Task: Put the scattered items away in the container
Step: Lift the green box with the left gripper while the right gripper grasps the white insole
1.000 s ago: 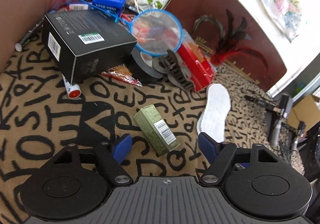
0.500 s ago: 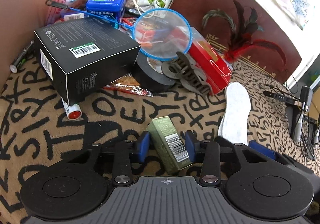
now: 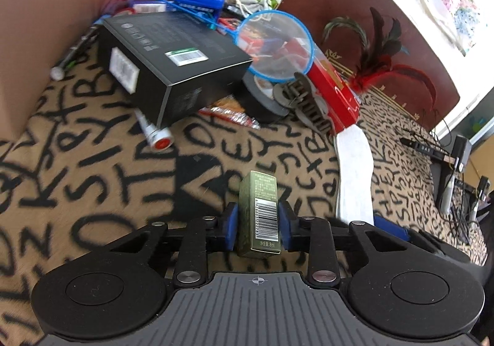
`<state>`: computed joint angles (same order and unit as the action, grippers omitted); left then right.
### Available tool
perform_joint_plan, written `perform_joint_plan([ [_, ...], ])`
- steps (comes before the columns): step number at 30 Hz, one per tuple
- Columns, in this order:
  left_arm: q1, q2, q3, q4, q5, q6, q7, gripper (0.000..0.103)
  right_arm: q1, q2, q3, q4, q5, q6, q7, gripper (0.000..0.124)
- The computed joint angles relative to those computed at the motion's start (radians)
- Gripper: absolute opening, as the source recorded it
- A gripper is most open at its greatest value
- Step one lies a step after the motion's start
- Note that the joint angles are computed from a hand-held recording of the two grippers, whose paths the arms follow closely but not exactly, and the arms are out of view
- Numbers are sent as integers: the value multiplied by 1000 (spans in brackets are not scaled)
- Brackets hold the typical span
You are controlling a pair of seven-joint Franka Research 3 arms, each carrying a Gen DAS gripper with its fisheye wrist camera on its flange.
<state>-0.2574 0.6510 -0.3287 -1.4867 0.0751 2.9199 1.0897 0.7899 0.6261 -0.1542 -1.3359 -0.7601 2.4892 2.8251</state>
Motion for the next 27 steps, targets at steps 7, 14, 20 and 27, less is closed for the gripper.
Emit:
perform_joint_plan([
  [7,131,-144,-116,-239,-76,45,90,25,-8,-161,82,-231,20,123,-120,75],
  [14,194,-187,-182,-310,-179,48,197,49,-18,-214,95,-294,68,174,-31,84],
  [20,147,-166,-139,-274,-169,52,211,57,-29,-169,82,-225,85,114,43,82],
  [27,125,-158,-108,-261,-145,51,204,24,-34,-136,58,-196,81,150,60,72],
])
